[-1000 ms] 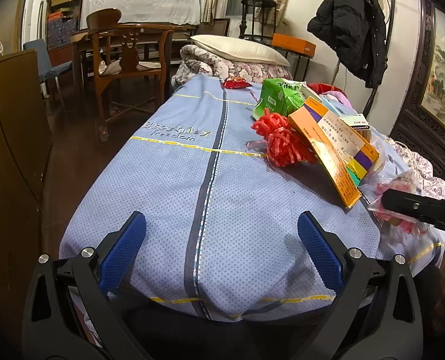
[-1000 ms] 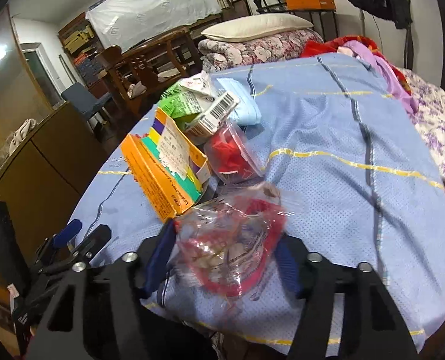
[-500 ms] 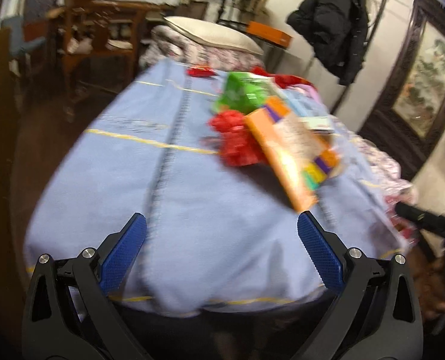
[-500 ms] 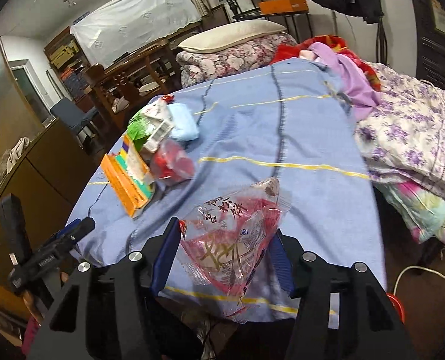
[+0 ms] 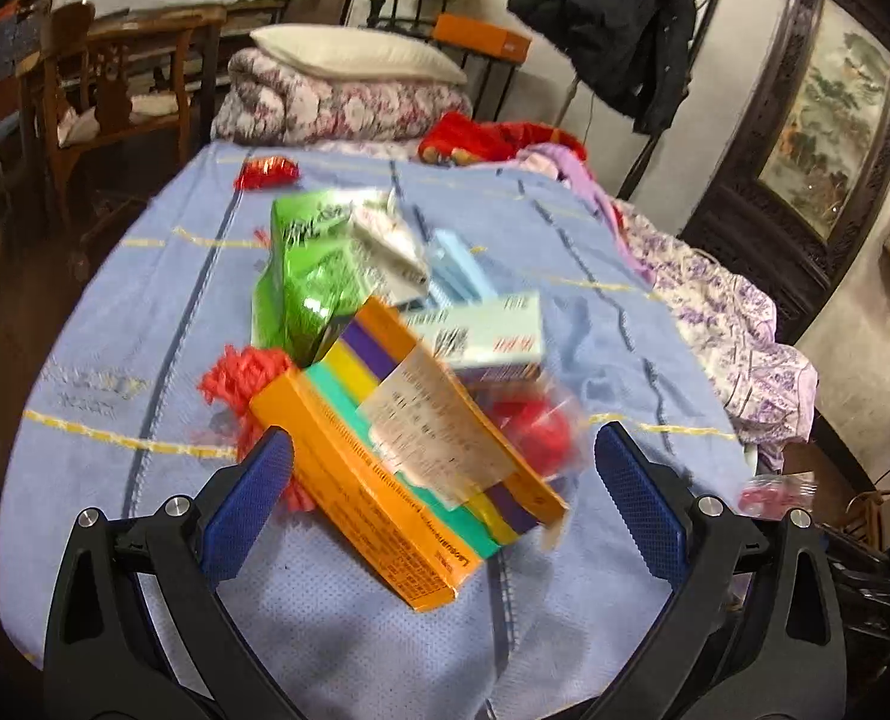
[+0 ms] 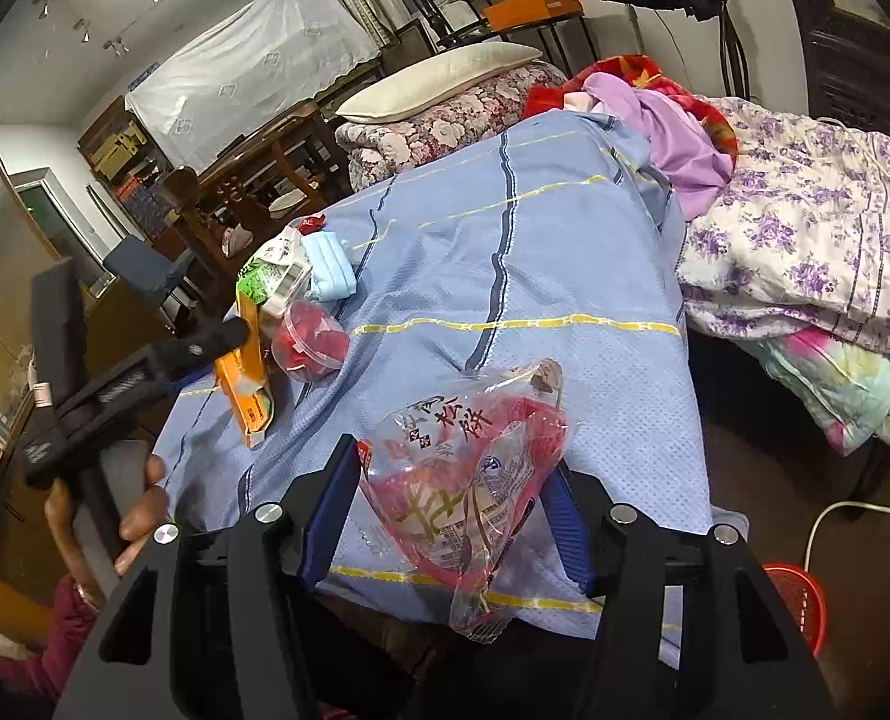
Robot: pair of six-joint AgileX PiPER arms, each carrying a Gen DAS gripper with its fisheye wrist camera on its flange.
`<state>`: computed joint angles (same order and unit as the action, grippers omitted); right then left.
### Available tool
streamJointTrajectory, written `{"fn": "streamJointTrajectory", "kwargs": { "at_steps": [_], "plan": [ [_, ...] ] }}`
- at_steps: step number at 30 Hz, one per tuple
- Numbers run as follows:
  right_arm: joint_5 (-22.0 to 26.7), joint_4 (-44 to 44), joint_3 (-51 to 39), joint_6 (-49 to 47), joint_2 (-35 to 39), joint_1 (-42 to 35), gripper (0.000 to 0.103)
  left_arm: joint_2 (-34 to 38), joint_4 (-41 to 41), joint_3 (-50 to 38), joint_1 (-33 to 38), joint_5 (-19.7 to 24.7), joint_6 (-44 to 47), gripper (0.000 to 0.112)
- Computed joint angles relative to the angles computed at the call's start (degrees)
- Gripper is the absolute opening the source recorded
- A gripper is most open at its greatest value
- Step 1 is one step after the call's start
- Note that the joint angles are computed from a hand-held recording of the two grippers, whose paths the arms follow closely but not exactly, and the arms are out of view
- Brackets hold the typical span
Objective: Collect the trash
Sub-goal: 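Move the left tool toward the red mesh string while the right tool holds the bag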
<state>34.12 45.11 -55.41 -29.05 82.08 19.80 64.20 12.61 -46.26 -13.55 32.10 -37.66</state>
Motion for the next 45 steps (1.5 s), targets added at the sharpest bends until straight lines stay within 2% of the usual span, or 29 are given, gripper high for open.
{"fn": "streamJointTrajectory", "kwargs": {
  "at_steps": [5, 9, 12, 14, 19, 22, 26, 30, 32, 34, 36, 38, 40, 43, 45],
  "plan": [
    [0.6, 1.45, 0.12, -1.2, -0.15, -0.75, 0.06, -3.75, -5.77, 4.39, 6.45, 1.18, 6.78, 0.096],
    [0.49, 1.95, 0.23, -1.73, -0.77, -0.67, 0.06, -11.86, -15.83, 8.11, 16.47, 5.23, 20.8, 0.096],
    [0.55, 2.13, 0.27, -1.76, -0.95, -0.33, 0.06, -13.88, -27.97, 8.3, 23.7, 7.84, 33.27, 0.096],
    [0.81, 2.17, 0.16, -1.59, -0.87, -0.2, 0.06, -13.68, -31.77, 7.7, 23.59, 8.11, 35.68, 0.096],
    [0.58, 1.66, 0.28, -0.92, -1.69, -0.11, 0.06, -7.0, -30.05, 5.61, 13.53, 3.98, 29.47, 0.096],
    [0.7, 2.55, 0.58, -2.07, -2.0, -0.93, 0.06, -4.36, -29.56, 5.13, 10.42, 2.0, 27.96, 0.096],
    [2.43, 5.4, 0.42, -4.45, -0.41, -2.71, 0.061, -1.0, -29.12, 3.52, 9.06, 0.15, 26.42, 0.096],
    [3.29, 6.67, 0.59, -5.33, 0.53, -3.62, 0.061, 3.19, -20.29, 0.73, 8.04, -1.85, 16.13, 0.096],
    [3.04, 6.44, 0.74, -5.2, 0.47, -3.56, 0.061, 5.19, -19.51, -0.51, 9.34, -1.94, 14.68, 0.096],
    [2.68, 6.12, 0.93, -5.07, 0.29, -3.34, 0.061, 6.65, -26.9, -1.15, 13.14, -1.58, 21.49, 0.096],
    [2.38, 5.77, 0.99, -4.91, 0.21, -3.14, 0.061, 6.55, -29.61, -1.6, 15.17, 0.25, 25.71, 0.096],
    [2.53, 5.88, 0.96, -4.9, 0.22, -3.23, 0.061, 5.65, -33.26, -1.22, 18.02, 2.9, 33.9, 0.096],
    [2.81, 6.1, 0.98, -4.96, 0.05, -3.39, 0.061, 4.18, -31.67, -0.61, 19.44, 5.16, 36.92, 0.096],
    [2.93, 6.5, 0.94, -5.61, -0.16, -3.64, 0.061, 1.62, -22.16, 0.43, 19.85, 8.42, 33.38, 0.096],
    [3.14, 6.87, 0.9, -6.07, -0.13, -3.74, 0.061, -0.3, -24.33, 1.37, 22.7, 10.47, 37.24, 0.096]
  ]
}}
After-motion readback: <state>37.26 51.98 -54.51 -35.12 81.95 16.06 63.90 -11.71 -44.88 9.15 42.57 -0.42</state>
